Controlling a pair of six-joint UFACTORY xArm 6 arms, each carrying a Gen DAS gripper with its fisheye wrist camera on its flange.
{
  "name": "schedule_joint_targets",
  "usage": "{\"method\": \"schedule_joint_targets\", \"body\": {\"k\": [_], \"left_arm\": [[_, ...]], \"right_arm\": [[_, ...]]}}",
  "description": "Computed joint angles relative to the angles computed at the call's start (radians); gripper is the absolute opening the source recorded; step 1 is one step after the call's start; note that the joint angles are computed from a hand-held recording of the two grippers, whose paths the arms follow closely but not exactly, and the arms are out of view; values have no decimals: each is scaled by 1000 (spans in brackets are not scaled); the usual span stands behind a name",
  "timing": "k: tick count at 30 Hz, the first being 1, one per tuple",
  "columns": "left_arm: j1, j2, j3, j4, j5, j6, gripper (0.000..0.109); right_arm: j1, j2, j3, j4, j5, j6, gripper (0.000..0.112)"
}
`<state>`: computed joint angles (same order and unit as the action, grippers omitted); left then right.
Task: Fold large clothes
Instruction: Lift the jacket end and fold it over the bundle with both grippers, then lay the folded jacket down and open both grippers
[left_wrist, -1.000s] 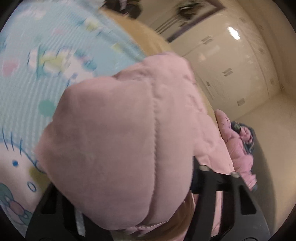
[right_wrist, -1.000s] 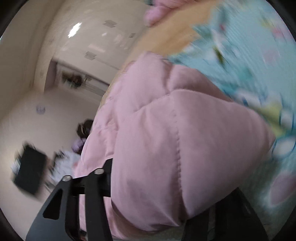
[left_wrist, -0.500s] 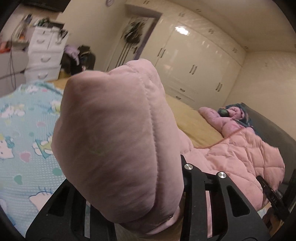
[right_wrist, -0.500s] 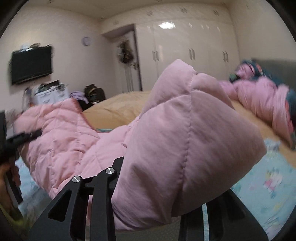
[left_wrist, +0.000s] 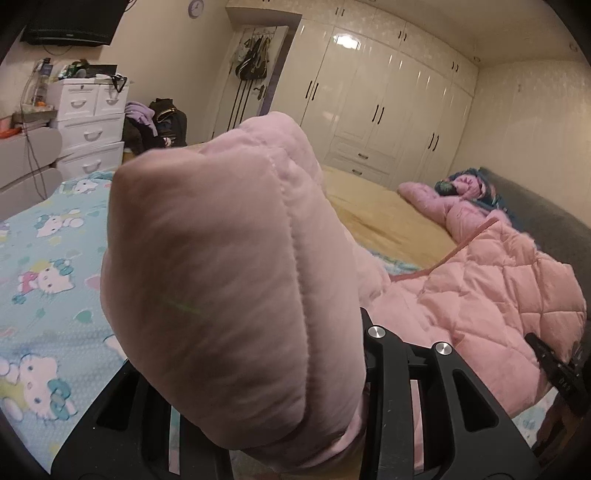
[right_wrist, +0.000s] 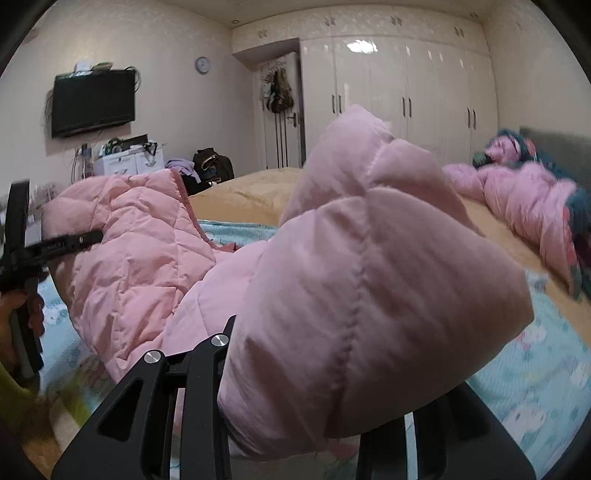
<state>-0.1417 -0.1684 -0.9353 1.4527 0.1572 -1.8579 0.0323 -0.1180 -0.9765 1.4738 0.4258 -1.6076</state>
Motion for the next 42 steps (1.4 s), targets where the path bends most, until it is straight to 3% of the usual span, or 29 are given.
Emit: {"method": "schedule_joint_targets", "body": {"k": [10,19,22,24,25,29,32,36,39,42], "left_arm": [[1,-13,84,-166,42,106,29],[19,21,101,-188,43,88,46],[26,29,107,-237,38,119,55],[28,27,114,-265,32,140,60],[29,25,118,-288,30,163,61],[24,-2,147,-397,44,270,76],[1,-44,164,-443,114,318,90],[-16,-126,200,-431,185,309,94],[-61,-207,218,-347,316,257,94],[-99,-285,233,-322,383,274,94]], "right_arm": [[-128,86,4,-210,107,484,29],[-118,140,2,-233,101,670,42],[-122,145,0,-261,103,748,54],[-132,143,12,-303,93,820,85],[-144,139,16,-317,100,856,90],[-192,99,40,-326,144,863,95],[-217,52,66,-357,125,867,96],[-238,-18,99,-376,92,828,96],[-236,-94,137,-345,25,784,98],[-225,-150,167,-292,-21,677,98]]}}
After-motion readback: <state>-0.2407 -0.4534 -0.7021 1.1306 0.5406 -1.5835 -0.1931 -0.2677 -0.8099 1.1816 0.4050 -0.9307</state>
